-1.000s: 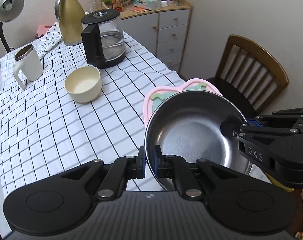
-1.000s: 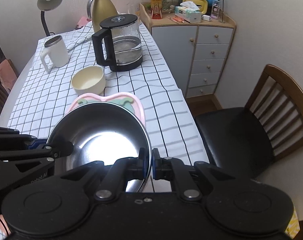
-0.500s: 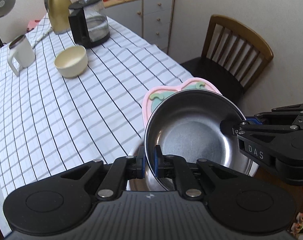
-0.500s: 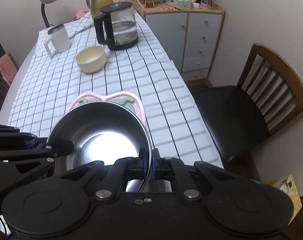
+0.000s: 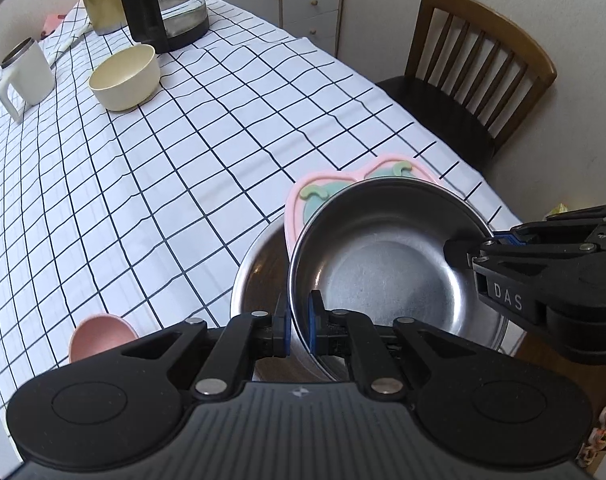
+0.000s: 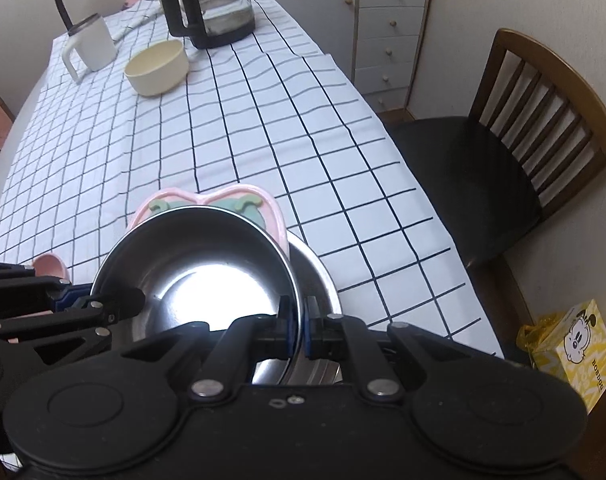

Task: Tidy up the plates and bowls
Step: 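Lower the pink-handled pot into the steel bowl with both tools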

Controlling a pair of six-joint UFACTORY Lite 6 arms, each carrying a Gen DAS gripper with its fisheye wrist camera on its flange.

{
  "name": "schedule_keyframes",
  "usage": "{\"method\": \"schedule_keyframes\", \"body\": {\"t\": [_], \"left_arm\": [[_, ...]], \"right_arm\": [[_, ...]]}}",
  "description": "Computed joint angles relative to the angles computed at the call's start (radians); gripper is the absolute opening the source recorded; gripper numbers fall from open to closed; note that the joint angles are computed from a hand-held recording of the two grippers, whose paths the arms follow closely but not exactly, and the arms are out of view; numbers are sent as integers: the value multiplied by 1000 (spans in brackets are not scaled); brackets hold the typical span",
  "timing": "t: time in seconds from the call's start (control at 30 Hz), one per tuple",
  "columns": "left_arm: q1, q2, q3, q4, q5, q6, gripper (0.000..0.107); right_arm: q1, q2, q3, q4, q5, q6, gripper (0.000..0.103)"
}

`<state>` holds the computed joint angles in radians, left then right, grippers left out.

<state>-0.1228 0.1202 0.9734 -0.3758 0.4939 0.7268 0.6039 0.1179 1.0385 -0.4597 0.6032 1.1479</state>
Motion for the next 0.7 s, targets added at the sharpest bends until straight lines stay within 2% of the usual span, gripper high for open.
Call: {"method": "schedule_keyframes", "body": {"t": [0.4,0.7], "left_arm": [[0,95,16,9,-78,12,7],[8,140,29,1,-93,35,7]], "right_arm": [[-15,94,21,12,-55,-13,6],[-22,151,49,31,-72,-37,6]]}}
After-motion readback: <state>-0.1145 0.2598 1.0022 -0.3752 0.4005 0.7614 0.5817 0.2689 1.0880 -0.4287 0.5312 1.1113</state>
